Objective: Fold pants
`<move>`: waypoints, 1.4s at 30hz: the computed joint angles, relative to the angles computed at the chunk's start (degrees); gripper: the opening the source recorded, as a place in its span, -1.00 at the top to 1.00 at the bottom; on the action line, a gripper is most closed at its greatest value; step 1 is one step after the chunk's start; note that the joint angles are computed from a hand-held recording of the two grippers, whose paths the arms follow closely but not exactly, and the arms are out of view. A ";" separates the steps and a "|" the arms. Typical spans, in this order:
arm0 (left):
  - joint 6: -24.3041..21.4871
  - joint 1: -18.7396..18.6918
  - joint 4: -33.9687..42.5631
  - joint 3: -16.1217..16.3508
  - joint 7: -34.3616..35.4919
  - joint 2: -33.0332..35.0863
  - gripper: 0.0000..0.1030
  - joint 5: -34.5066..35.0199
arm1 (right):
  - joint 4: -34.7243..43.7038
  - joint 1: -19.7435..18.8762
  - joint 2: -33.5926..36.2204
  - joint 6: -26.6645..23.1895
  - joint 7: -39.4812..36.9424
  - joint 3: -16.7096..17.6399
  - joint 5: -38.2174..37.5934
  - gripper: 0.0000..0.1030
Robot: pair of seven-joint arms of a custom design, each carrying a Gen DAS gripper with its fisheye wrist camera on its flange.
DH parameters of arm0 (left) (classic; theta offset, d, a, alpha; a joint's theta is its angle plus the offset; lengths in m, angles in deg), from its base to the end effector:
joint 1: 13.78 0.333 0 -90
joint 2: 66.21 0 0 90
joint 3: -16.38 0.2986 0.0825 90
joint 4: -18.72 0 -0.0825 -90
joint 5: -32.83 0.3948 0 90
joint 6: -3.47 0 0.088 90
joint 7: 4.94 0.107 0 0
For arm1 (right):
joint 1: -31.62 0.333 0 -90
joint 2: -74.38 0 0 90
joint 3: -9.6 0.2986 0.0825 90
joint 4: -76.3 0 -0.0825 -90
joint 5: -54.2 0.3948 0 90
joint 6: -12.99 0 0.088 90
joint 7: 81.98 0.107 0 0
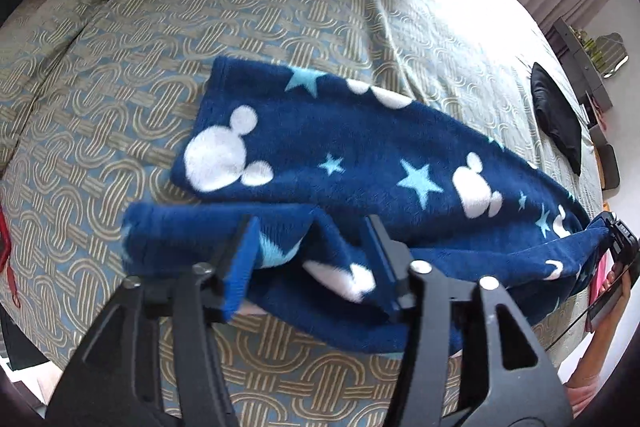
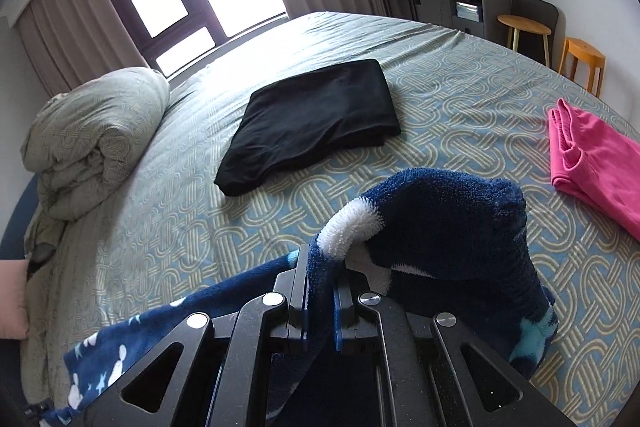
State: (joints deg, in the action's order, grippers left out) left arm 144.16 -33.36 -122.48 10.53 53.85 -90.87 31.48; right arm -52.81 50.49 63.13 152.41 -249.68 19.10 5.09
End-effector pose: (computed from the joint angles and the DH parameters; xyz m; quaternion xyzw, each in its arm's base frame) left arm 0.4191 -0.2011 0.4735 -0.7305 0.6502 -0.1959 0.0718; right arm 0.4681 0.2533 0.4627 -0.3829 0.8436 -0.2607 0.2717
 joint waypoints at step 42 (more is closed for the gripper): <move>8.81 9.16 16.89 5.38 6.41 19.83 0.78 -4.25 | 7.54 -1.57 5.05 -4.94 -0.67 -0.60 -1.21 0.86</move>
